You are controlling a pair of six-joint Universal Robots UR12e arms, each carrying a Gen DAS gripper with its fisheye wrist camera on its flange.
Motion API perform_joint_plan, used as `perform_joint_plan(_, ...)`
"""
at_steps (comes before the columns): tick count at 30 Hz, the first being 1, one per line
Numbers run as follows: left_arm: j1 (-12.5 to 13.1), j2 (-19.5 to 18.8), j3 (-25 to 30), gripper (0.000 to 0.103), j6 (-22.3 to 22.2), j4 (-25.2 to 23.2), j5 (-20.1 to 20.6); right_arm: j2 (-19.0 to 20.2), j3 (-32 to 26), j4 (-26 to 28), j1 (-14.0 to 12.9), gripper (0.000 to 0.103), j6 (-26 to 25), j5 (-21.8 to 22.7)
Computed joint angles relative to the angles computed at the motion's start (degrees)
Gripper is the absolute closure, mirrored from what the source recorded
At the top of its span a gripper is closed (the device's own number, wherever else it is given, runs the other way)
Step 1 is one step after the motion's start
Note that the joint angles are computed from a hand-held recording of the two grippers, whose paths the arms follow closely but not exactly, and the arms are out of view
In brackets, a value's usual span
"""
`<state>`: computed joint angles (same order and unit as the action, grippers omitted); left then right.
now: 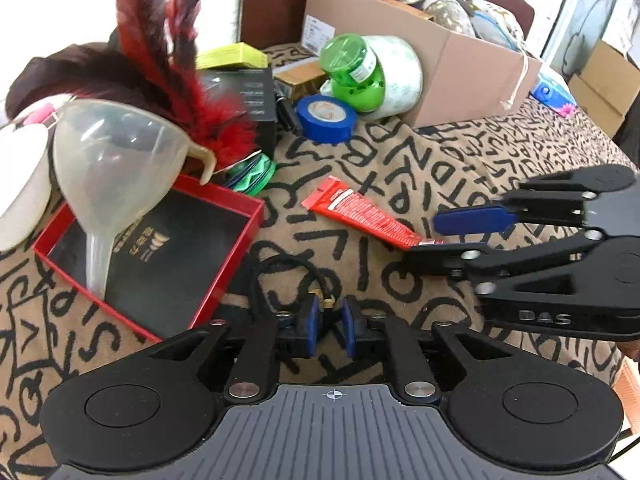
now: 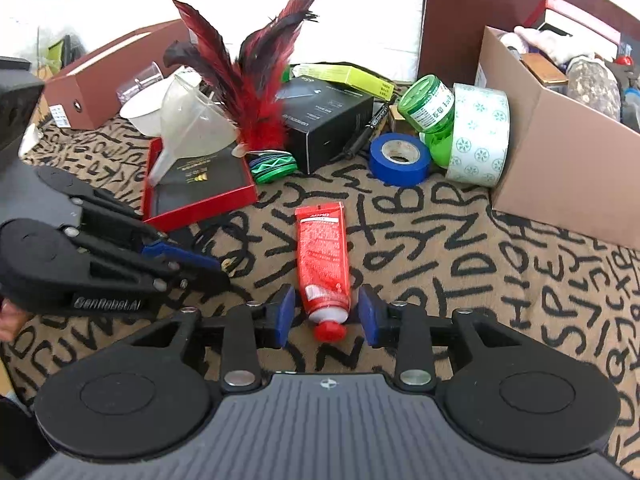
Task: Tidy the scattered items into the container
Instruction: 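Lift the red tube with the right gripper toward the cardboard box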
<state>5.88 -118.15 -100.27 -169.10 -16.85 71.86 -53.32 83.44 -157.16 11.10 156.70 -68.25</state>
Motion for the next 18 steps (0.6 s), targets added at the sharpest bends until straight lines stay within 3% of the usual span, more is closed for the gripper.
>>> perform_joint_plan(3, -0.52, -0.29, -0.01, 0.080, 0.85, 1.27, 1.46, 1.07, -1.50, 1.28, 0.53, 0.065, -0.22, -0.76)
perform_joint_plan(4, -0.77, -0.18, 0.04, 0.102, 1.39, 1.08, 2.74, 1.39, -1.92, 1.90, 0.74, 0.065, -0.73, -1.24)
perform_joint_plan(7, -0.33, 0.44, -0.34, 0.103, 1.67, -0.21, 1.70, 1.44, -1.78, 1.60, 0.96, 0.071, -2.03, -1.84)
perform_joint_plan(10, 0.11, 0.34, -0.63, 0.081, 0.26, 0.29, 0.27, 0.79, -1.31, 2.83, 0.81, 0.072, -3.19, -1.55)
perform_joint_plan(12, -0.19, 0.06, -0.55, 0.076, 0.25, 1.08, 0.51, 0.82, -1.19, 2.47, 0.94, 0.069, -3.16, -1.97)
perform_joint_plan(14, -0.90, -0.12, -0.58, 0.082, 1.94, 2.05, 2.15, 1.05, -1.43, 2.24, 1.10, 0.069, -2.09, -2.25)
perform_joint_plan(15, -1.19, -0.10, -0.63, 0.101, 2.72, 2.37, 3.18, 1.20, -1.56, 2.12, 1.10, 0.070, -1.91, -2.08)
perform_joint_plan(17, -1.01, 0.39, -0.84, 0.103, 1.93, 1.87, 2.70, 1.23, -1.70, 2.35, 0.99, 0.072, -1.29, -1.59)
perform_joint_plan(18, -0.82, 0.67, -1.17, 0.103, 1.33, 2.27, 2.26, 1.03, -1.63, 2.81, 0.84, 0.080, -1.08, -1.13)
